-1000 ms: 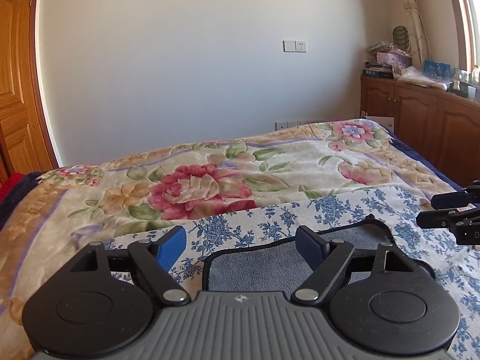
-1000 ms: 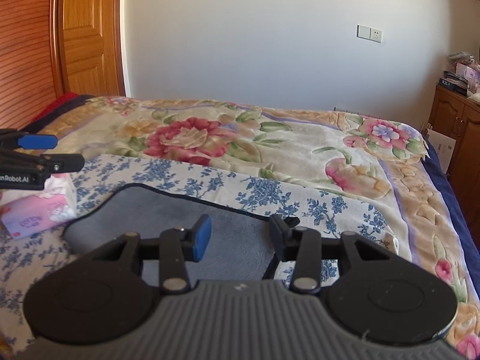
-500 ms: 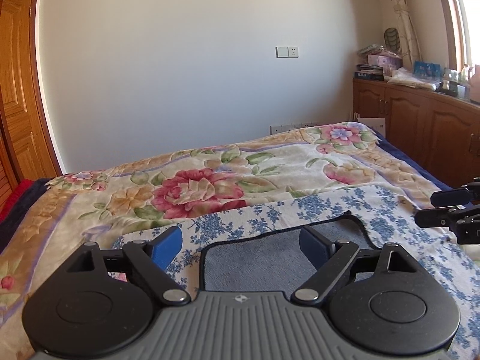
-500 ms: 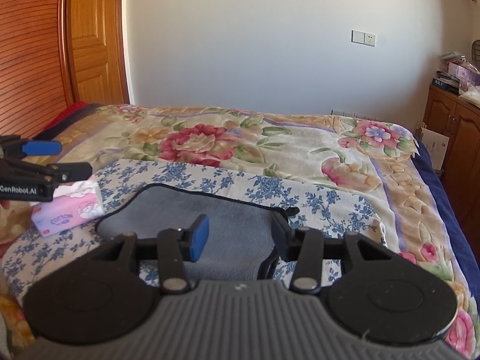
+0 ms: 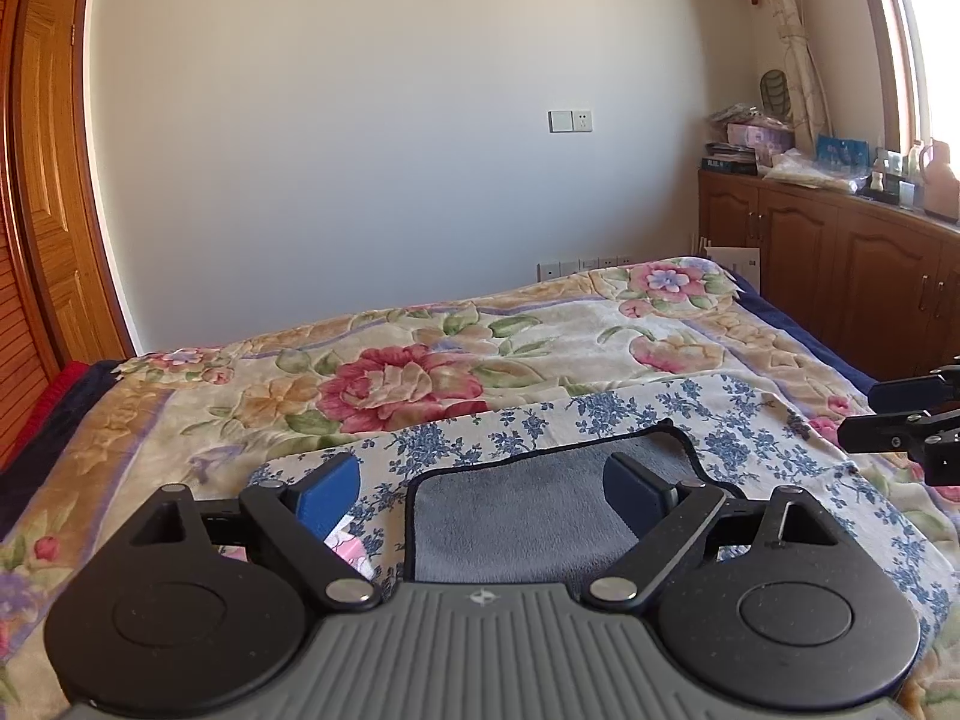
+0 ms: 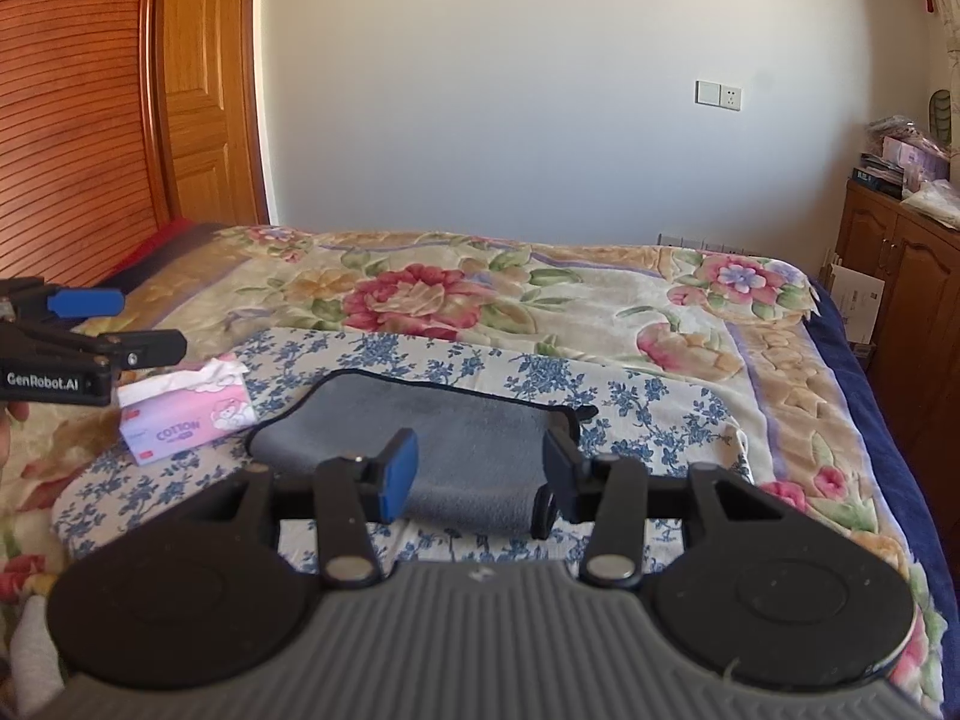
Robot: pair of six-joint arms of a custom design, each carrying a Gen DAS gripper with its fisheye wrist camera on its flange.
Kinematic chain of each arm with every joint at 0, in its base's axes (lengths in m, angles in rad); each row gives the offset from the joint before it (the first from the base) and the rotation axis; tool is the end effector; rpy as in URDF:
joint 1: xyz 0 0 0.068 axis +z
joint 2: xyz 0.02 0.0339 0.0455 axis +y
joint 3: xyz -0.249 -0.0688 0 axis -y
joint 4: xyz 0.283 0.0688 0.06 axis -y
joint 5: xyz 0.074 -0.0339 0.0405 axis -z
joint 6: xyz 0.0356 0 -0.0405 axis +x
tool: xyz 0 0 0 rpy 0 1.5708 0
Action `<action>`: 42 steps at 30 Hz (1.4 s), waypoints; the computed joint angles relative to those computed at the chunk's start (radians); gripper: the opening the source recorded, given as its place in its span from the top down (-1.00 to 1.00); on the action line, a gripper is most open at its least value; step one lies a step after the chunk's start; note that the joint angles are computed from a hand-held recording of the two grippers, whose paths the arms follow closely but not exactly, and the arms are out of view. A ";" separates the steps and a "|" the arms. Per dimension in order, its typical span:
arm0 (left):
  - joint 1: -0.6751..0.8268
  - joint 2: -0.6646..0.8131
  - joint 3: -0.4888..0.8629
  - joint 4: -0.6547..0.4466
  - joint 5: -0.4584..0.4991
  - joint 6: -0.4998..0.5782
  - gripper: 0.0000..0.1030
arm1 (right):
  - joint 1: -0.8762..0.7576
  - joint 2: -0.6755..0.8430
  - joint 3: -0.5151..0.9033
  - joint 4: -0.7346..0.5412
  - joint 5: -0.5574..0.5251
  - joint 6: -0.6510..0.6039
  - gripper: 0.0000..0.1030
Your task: Fold towel
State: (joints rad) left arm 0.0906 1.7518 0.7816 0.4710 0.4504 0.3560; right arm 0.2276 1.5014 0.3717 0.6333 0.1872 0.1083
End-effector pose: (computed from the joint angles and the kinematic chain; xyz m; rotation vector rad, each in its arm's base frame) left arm 0.3673 0.0178 0.1081 0.5350 1.9491 -0.1841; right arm 0.2681 0.0553 0.0797 -0.0078 2.0578 0.0144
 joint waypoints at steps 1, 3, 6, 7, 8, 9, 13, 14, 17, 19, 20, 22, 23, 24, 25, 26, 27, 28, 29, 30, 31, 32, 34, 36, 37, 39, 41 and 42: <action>0.007 -0.019 -0.015 -0.004 0.006 0.003 -0.78 | 0.012 -0.026 -0.017 -0.009 0.012 0.004 0.07; 0.018 -0.059 -0.045 -0.015 0.017 0.004 -0.79 | 0.026 -0.074 -0.044 -0.029 0.025 0.010 0.07; 0.033 -0.114 -0.083 -0.032 0.031 0.014 -0.80 | 0.056 -0.153 -0.085 -0.068 0.052 0.022 0.07; 0.038 -0.133 -0.097 -0.036 0.037 0.018 -0.80 | 0.065 -0.176 -0.096 -0.082 0.060 0.026 0.07; 0.043 -0.153 -0.112 -0.040 0.043 0.021 -0.80 | 0.076 -0.202 -0.108 -0.095 0.069 0.030 0.07; 0.048 -0.169 -0.123 -0.043 0.049 0.023 -0.80 | 0.086 -0.224 -0.118 -0.108 0.079 0.034 0.07; 0.069 -0.233 -0.170 -0.063 0.070 0.040 -0.82 | 0.126 -0.309 -0.157 -0.157 0.112 0.055 0.07; 0.074 -0.247 -0.182 -0.066 0.074 0.045 -0.82 | 0.133 -0.326 -0.165 -0.167 0.118 0.058 0.07; 0.094 -0.284 -0.209 -0.081 0.088 0.058 -0.82 | 0.167 -0.373 -0.185 -0.198 0.145 0.073 0.07; 0.108 -0.310 -0.228 -0.093 0.098 0.063 -0.83 | 0.186 -0.415 -0.202 -0.223 0.160 0.085 0.06; 0.115 -0.325 -0.238 -0.099 0.103 0.066 -0.84 | 0.198 -0.436 -0.210 -0.236 0.170 0.093 0.06; 0.129 -0.348 -0.256 -0.108 0.112 0.075 -0.86 | 0.221 -0.462 -0.221 -0.258 0.195 0.109 0.06; 0.134 -0.358 -0.263 -0.113 0.116 0.082 -0.87 | 0.233 -0.470 -0.226 -0.263 0.209 0.115 0.06; 0.138 -0.370 -0.269 -0.122 0.119 0.091 -0.87 | 0.245 -0.476 -0.231 -0.266 0.220 0.124 0.05; 0.143 -0.381 -0.275 -0.130 0.122 0.099 -0.87 | 0.256 -0.490 -0.240 -0.271 0.229 0.134 0.04; 0.148 -0.394 -0.281 -0.140 0.125 0.104 -0.87 | 0.265 -0.499 -0.247 -0.275 0.239 0.144 0.03; 0.153 -0.407 -0.285 -0.147 0.129 0.107 -0.87 | 0.276 -0.503 -0.253 -0.276 0.250 0.153 0.00; 0.159 -0.420 -0.292 -0.153 0.134 0.106 -0.89 | 0.285 -0.509 -0.260 -0.277 0.260 0.161 -0.02; 0.165 -0.434 -0.300 -0.158 0.141 0.107 -0.92 | 0.296 -0.518 -0.268 -0.278 0.271 0.170 -0.03; 0.171 -0.450 -0.309 -0.162 0.148 0.108 -0.93 | 0.311 -0.525 -0.276 -0.280 0.287 0.182 -0.05; 0.177 -0.466 -0.319 -0.165 0.155 0.111 -0.94 | 0.323 -0.528 -0.281 -0.280 0.300 0.192 -0.08; 0.183 -0.481 -0.328 -0.170 0.161 0.114 -0.95 | 0.337 -0.529 -0.284 -0.282 0.315 0.201 -0.09; 0.196 -0.507 -0.346 -0.180 0.177 0.120 -0.96 | 0.361 -0.529 -0.290 -0.287 0.341 0.217 -0.14; 0.213 -0.526 -0.357 -0.202 0.193 0.131 -0.97 | 0.391 -0.541 -0.295 -0.312 0.367 0.239 -0.16; 0.220 -0.535 -0.363 -0.213 0.200 0.140 -0.97 | 0.406 -0.549 -0.300 -0.321 0.383 0.246 -0.19; 0.231 -0.557 -0.382 -0.224 0.209 0.157 -0.97 | 0.436 -0.575 -0.311 -0.346 0.413 0.262 -0.23; 0.242 -0.574 -0.395 -0.237 0.220 0.171 -0.97 | 0.456 -0.598 -0.318 -0.372 0.432 0.274 -0.23; 0.249 -0.581 -0.403 -0.240 0.226 0.175 -0.97 | 0.464 -0.607 -0.320 -0.384 0.442 0.278 -0.25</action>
